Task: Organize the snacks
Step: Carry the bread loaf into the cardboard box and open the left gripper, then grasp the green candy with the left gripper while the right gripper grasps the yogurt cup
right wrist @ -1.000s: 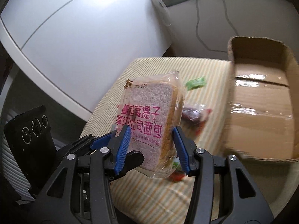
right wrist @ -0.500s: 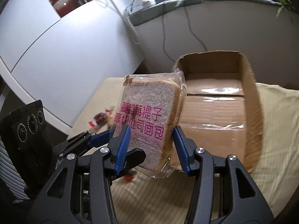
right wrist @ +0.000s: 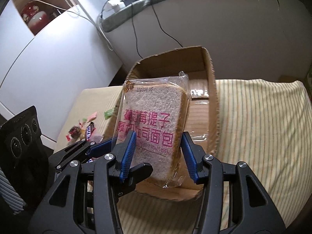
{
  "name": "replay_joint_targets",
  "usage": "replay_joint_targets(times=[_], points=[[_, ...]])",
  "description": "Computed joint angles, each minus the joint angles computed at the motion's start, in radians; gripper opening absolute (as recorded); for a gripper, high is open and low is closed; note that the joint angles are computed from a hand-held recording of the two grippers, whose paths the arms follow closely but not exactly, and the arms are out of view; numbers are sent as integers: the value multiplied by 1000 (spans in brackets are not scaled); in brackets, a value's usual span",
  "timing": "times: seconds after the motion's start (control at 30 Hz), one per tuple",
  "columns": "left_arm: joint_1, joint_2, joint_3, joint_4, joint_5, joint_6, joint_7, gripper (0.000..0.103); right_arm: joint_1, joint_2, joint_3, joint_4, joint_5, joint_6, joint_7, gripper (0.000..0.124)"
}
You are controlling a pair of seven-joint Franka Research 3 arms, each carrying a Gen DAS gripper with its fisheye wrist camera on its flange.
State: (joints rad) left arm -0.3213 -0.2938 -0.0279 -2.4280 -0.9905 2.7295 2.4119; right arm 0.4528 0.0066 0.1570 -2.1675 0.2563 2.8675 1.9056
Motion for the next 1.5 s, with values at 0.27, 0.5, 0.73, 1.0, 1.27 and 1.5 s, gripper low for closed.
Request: replay_joint_targets(times=[0.27, 0.5, 0.73, 1.0, 1.27, 1.5], points=[[6, 31, -24, 11, 57, -2, -38, 61, -7, 5, -8, 1, -53, -10, 37, 50], [5, 28, -26, -2, 94, 0, -63, 60, -16, -8, -13, -15, -162, -7, 139, 51], [-8, -6, -6, -28, 100, 21, -54, 60, -25, -31, -3, -30, -263, 0, 237, 51], [-52, -90, 53, -88, 64, 42, 3, 60, -50, -78, 33, -74, -446, 47, 416, 51], [-48, -232, 122, -190, 83, 59, 24, 62, -71, -115, 101, -88, -652, 63, 581, 62], [18, -377, 199, -303, 237, 42, -71, 62, -6, -107, 119, -76, -610, 41, 512, 62]])
